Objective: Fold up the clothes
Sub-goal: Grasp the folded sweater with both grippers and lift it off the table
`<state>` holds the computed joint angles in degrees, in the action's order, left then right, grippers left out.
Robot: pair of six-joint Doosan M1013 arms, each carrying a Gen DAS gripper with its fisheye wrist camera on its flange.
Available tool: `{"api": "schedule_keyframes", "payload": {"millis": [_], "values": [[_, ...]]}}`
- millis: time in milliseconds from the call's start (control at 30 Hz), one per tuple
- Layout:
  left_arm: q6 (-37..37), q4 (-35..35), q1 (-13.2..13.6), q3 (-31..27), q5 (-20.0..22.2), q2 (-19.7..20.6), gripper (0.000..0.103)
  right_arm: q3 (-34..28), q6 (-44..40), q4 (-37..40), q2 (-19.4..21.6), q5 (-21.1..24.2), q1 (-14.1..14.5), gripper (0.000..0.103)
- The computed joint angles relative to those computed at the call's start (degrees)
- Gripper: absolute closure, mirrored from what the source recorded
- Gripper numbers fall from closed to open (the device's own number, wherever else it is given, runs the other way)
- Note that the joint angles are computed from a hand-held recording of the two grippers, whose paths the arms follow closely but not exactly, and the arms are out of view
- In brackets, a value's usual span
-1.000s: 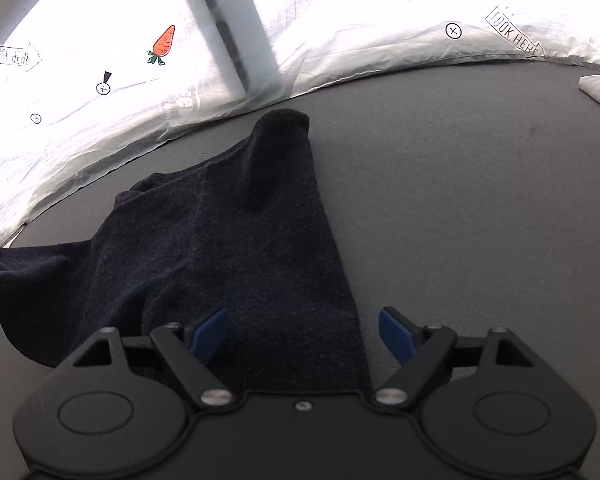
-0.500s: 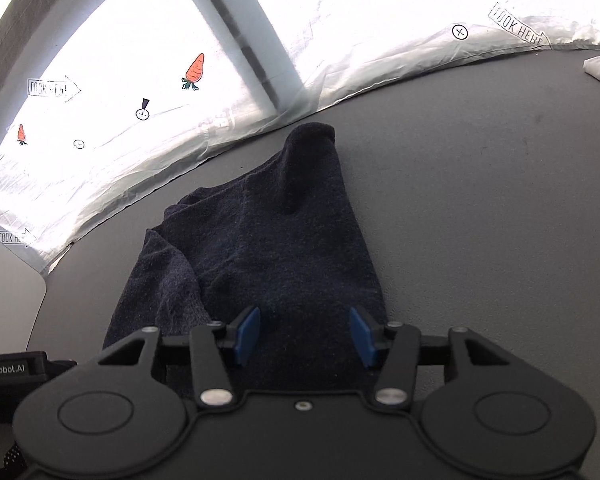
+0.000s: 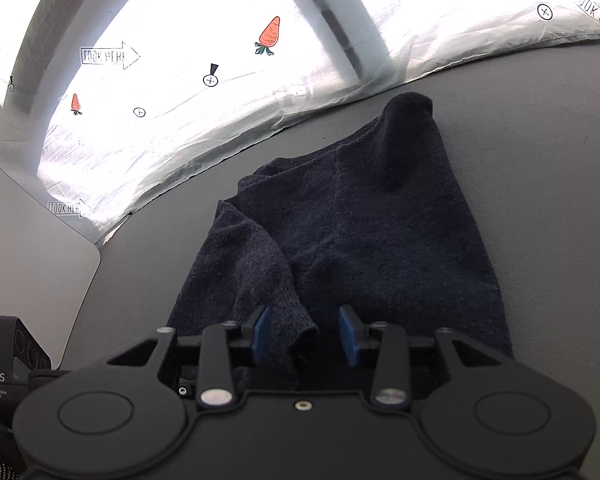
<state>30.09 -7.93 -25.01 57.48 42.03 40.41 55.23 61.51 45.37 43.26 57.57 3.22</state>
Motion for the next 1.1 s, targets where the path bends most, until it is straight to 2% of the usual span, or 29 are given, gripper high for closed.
{"api": "schedule_keyframes", "payload": {"millis": [100,133,167,200,300,567,833,1000,1100], "values": [[-0.8,0.4,0.1,0.3,-0.6,-0.1,0.067,-1.4,-0.5,0.8,1.1,2.9,0.0,0.066],[-1.0,1.1,0.1,0.2,-0.4,-0.2,0.067,-1.4,-1.3,1.9,1.2,3.8,-0.1,0.078],[-1.5,2.0,0.0,0.2,-0.2,-0.4,0.067,-1.4,-2.1,3.0,1.3,4.7,-0.2,0.096],[-2.1,3.1,-0.2,0.4,-0.2,-0.6,0.067,-1.1,-2.4,3.3,1.1,4.9,-0.3,0.098],[-4.2,6.0,-0.7,1.0,-0.5,-1.6,0.067,1.2,-2.3,4.7,-0.4,3.4,-0.5,0.099],[-10.8,13.3,-3.6,6.4,-2.9,-6.3,0.067,8.9,5.2,9.7,-4.6,3.3,-3.1,0.099],[-15.3,15.4,-6.6,10.6,-2.1,-8.8,0.067,17.3,2.3,10.4,-10.2,1.5,-5.2,0.099],[-17.7,18.6,-8.8,11.8,0.3,-9.7,0.067,21.4,2.8,10.8,-13.0,2.7,-7.4,0.099],[-19.6,21.2,-10.1,12.2,1.7,-10.1,0.067,23.3,6.5,16.9,-13.4,6.3,-9.5,0.099]]}}
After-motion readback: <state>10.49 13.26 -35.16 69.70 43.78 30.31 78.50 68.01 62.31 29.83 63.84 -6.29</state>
